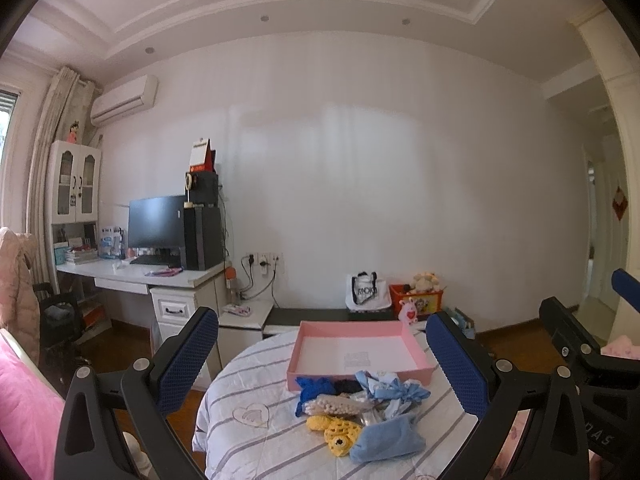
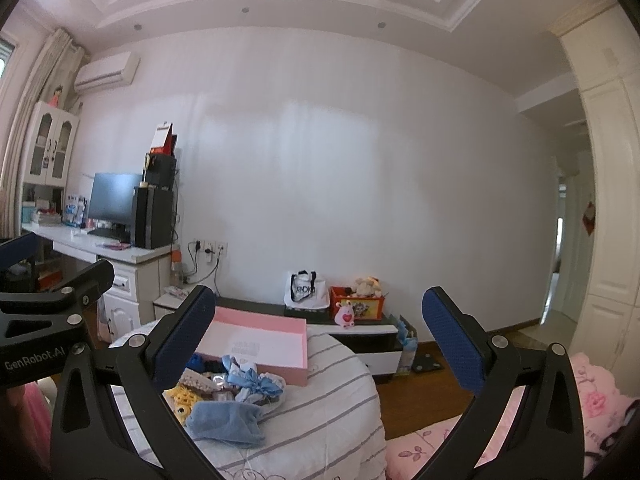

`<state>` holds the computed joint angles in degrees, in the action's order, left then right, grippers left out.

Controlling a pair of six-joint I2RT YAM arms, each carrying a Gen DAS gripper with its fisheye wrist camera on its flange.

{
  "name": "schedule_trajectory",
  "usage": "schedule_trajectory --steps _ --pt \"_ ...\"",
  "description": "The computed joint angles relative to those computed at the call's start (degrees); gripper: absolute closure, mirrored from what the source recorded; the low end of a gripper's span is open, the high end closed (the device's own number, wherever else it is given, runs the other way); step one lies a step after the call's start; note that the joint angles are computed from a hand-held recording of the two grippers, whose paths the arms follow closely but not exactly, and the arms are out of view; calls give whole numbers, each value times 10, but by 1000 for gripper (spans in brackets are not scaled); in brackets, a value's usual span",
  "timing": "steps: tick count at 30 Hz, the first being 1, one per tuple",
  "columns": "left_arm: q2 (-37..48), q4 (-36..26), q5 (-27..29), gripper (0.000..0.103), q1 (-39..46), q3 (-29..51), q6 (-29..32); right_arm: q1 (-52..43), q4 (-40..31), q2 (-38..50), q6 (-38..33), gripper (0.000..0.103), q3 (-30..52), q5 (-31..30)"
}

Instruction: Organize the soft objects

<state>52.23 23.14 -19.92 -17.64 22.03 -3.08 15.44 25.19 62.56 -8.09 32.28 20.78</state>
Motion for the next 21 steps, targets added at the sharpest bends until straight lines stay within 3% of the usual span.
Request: schedule_trajectory --steps 13,21 --pt "140 -33 22 0 46 70 -13 -25 -38 108 7 0 41 -47" --pt "243 -109 24 0 58 155 -19 -47 -69 215 19 0 87 -78"
